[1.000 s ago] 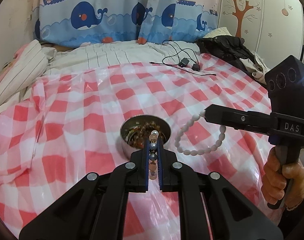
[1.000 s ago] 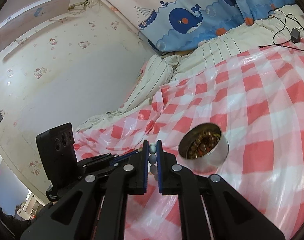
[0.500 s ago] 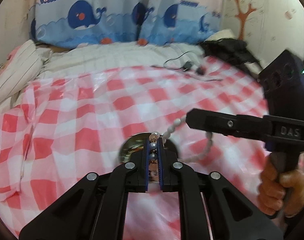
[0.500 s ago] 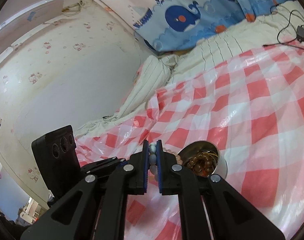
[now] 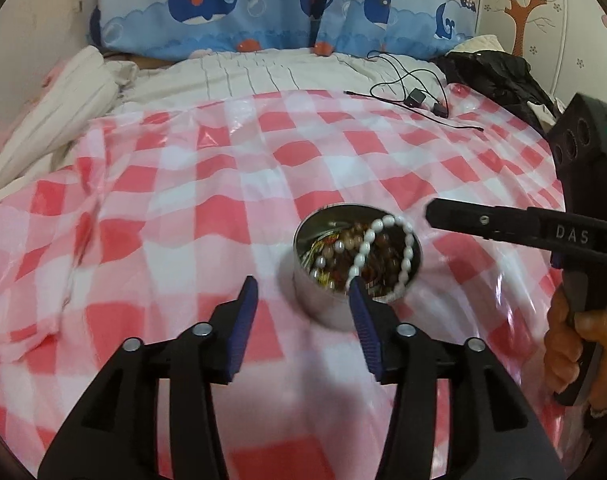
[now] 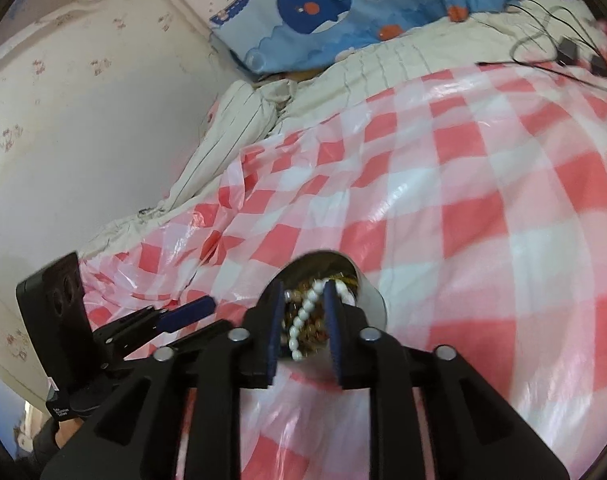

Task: Organize jewelry

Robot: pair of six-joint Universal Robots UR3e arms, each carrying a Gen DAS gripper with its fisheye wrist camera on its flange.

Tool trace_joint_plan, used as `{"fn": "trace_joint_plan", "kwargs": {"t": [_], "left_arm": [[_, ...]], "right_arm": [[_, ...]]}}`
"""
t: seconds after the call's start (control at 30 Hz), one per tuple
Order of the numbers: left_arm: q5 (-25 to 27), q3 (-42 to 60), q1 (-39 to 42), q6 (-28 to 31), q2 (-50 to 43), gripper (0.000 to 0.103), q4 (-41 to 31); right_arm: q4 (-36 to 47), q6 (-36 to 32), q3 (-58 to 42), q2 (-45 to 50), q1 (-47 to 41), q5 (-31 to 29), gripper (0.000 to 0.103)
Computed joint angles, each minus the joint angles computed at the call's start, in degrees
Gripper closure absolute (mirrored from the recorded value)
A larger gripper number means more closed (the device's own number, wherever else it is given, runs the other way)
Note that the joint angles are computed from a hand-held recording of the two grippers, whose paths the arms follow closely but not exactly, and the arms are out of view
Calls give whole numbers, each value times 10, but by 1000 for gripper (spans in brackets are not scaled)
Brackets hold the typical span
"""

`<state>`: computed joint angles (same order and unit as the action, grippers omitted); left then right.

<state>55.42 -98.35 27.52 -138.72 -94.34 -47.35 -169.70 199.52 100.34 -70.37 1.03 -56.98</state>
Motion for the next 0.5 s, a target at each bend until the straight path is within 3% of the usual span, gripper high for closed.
{"fn": "trace_joint_plan", "kwargs": {"t": [0.07,0.2,0.4,0.5], "left_arm": [[-5,-51,23,27,54,49,-9],[-19,-125,72,83,154,43,-67],[-56,-228,199,207,366,25,-252],[-68,-251,259,269,447,23,-358]], "right_arm": [[-14,9,61,-42,3,-14,76],[-9,15,139,-122,46,-82,60],[10,42,204,-208,167,-236,38],[21,57,219,-218,225,-312,38]]}}
